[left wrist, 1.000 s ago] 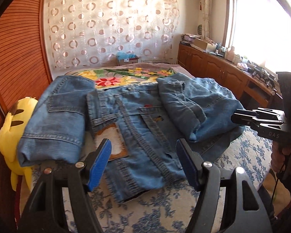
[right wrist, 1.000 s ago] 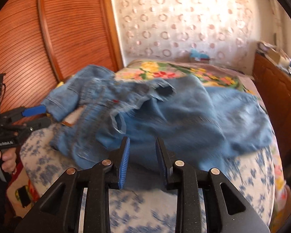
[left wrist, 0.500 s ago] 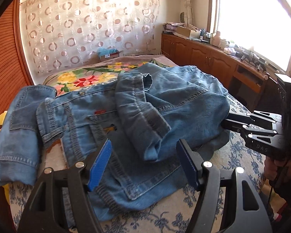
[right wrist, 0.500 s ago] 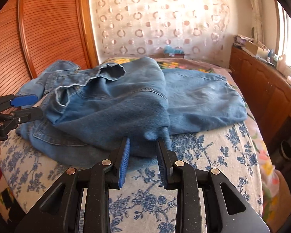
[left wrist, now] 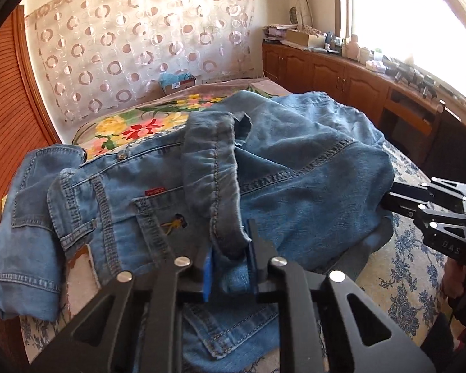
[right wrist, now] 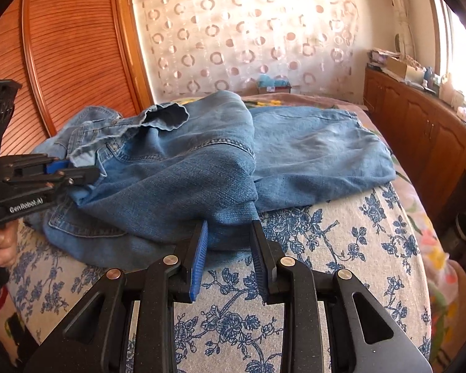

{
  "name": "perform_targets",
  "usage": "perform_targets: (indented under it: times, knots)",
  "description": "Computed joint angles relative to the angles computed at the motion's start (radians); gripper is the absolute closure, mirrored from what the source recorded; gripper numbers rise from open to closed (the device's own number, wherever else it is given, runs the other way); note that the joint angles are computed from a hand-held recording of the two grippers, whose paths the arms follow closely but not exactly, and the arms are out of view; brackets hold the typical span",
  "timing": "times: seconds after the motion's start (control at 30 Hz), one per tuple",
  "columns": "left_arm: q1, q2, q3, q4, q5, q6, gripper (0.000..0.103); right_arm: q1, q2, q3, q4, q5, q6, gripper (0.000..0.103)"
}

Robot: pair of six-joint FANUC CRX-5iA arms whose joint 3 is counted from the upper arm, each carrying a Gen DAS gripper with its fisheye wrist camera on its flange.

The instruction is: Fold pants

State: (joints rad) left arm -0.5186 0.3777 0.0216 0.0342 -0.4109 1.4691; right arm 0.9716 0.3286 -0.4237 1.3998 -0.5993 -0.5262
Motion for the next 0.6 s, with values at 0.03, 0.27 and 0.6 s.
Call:
perform_targets:
  times: [0.03,0.27,0.6]
  knots:
    - [0.008,-0.013,-0.022,0.021,0.019,-0.015,0.093,-0.001,-0.001,-0.001,0.002,0.001,-0.001,0.077]
    - [0.055,-0.160,-0.232,0.215,0.162,-0.151,0.099,-0.004,-0.007,-0.014,0.031,-0.006,-0.035,0.077]
    - [0.094,-0.266,-0.398,0.349,0.218,-0.235,0.098,0.000,-0.011,-0.016,0.026,-0.014,-0.033,0.077]
